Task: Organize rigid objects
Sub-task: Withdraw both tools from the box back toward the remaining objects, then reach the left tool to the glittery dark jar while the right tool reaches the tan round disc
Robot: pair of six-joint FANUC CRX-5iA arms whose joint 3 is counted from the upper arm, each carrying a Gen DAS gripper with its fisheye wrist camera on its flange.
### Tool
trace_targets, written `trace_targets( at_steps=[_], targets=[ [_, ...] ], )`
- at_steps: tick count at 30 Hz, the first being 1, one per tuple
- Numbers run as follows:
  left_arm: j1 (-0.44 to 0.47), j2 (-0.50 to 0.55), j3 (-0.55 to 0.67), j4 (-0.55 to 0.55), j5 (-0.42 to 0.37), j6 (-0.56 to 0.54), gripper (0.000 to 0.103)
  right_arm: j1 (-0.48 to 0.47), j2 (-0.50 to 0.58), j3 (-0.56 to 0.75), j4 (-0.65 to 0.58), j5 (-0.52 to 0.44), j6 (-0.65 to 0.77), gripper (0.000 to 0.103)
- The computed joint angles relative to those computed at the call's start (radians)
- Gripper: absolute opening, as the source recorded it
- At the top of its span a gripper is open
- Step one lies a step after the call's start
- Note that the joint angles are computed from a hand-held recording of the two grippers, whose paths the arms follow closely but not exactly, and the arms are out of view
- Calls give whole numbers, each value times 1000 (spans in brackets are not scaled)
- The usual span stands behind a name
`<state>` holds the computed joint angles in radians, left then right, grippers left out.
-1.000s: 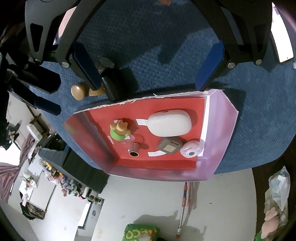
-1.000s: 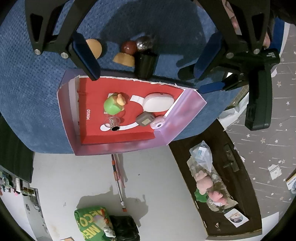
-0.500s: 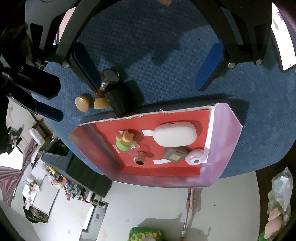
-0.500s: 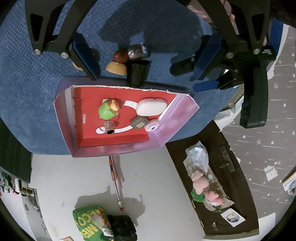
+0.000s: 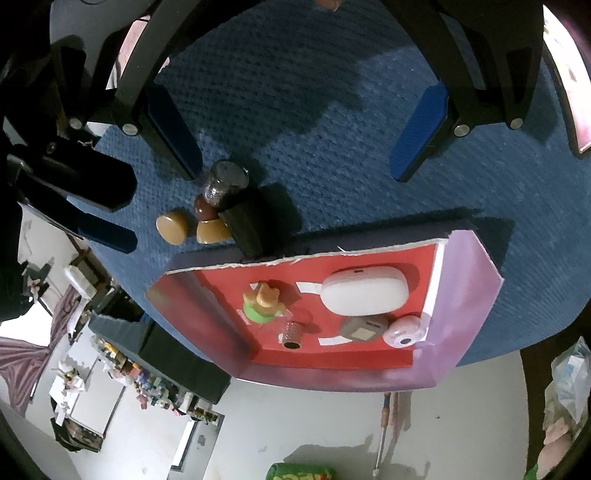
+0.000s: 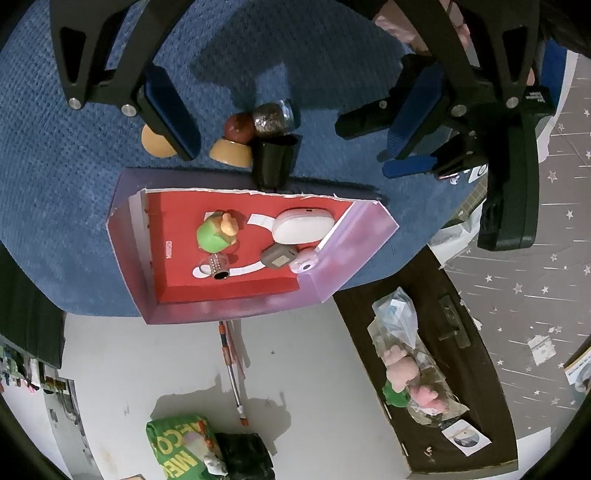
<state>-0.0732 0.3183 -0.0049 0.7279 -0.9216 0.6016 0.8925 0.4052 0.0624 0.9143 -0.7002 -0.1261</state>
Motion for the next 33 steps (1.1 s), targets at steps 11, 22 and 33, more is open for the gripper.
trace_targets(
  at_steps=[11,22,33],
  targets=[
    [-22,5,3,-10,-2,-9,103,1,-15,-27,10,-24,-29,103],
    [-51,26,22,-53,-42,31,103,11,-45,-67,-19,-175,-53,103],
    [-61,44,16,-31,-50,22,76,-4,-22,-43,-126,-219,25,77]
  ],
)
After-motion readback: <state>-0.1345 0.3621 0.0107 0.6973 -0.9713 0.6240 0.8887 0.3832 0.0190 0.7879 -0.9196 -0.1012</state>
